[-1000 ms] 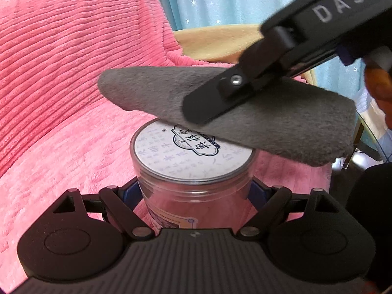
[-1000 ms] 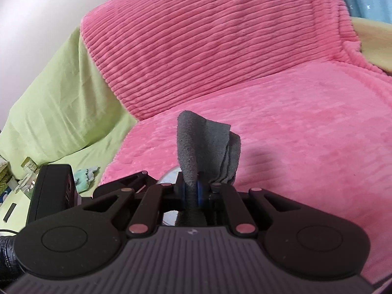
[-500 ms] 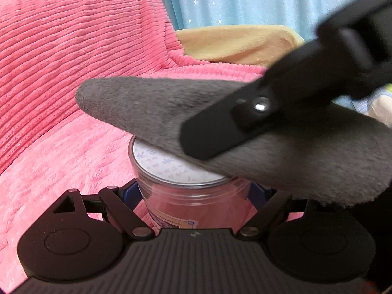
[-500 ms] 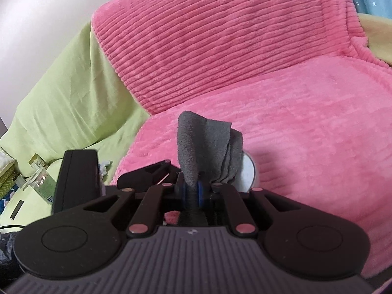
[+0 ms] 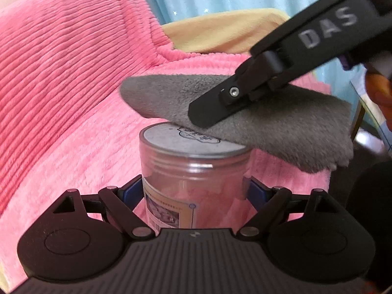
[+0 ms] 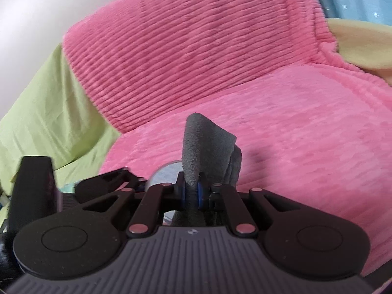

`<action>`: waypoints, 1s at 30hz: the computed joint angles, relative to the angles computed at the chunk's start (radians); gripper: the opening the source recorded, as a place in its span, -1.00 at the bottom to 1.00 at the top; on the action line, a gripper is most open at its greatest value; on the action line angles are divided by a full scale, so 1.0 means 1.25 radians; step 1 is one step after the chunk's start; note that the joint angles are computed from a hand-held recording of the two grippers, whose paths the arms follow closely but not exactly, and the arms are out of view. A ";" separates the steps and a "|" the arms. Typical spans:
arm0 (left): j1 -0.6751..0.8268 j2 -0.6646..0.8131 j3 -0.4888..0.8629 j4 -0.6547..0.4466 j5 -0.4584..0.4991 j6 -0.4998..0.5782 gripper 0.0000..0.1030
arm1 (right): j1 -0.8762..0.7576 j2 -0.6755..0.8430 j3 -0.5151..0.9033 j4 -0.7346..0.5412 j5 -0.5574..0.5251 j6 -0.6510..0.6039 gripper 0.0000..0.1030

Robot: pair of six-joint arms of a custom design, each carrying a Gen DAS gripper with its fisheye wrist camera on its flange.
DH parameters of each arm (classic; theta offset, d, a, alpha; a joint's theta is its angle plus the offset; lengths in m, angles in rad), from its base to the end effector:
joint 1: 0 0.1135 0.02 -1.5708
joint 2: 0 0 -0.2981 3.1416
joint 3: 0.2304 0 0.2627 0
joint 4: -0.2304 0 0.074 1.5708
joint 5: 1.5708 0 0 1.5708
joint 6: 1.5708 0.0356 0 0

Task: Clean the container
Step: 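Lift the jar with the left tool while the right tool wipes its lid with the cloth, then rotate the held jar with the left tool, turning its base toward the cloth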

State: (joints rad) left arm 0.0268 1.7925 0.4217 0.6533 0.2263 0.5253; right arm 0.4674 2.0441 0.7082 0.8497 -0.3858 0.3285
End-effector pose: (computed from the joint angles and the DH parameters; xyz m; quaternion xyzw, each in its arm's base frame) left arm 0.2772 -0.0006 0.0941 0.2684 0.8651 0.0132 0.4236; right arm 0.3228 0.1779 0.0941 -0.1570 0.8317 0.3477 0.4033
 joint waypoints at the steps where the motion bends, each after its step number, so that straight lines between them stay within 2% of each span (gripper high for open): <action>1: -0.004 0.001 0.002 -0.001 -0.005 0.005 0.68 | -0.007 0.006 0.006 -0.004 -0.002 0.001 -0.87; 6: -0.005 0.000 0.009 -0.018 0.000 0.019 0.67 | -0.024 0.018 0.011 -0.009 0.013 0.007 -0.86; 11: -0.016 -0.009 0.062 -0.099 -0.006 0.040 0.67 | -0.024 0.007 -0.054 0.099 0.025 0.049 -0.86; 14: -0.029 -0.001 0.080 -0.117 -0.018 0.042 0.68 | -0.020 0.006 -0.082 0.149 0.023 0.057 -0.86; 19: -0.036 0.011 0.086 -0.115 -0.030 0.035 0.69 | -0.033 0.018 -0.065 0.126 0.025 0.053 -0.86; 22: -0.016 0.010 0.078 -0.113 -0.004 0.021 0.71 | -0.042 0.027 -0.051 0.102 0.041 0.054 -0.86; 30: -0.001 0.049 0.080 -0.072 0.009 0.013 0.72 | -0.042 0.045 -0.054 0.135 0.058 0.070 -0.86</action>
State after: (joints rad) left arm 0.0253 1.8539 0.5212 0.5639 0.2376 0.5410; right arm 0.4150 2.0999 0.6401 1.0188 -0.3137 0.4157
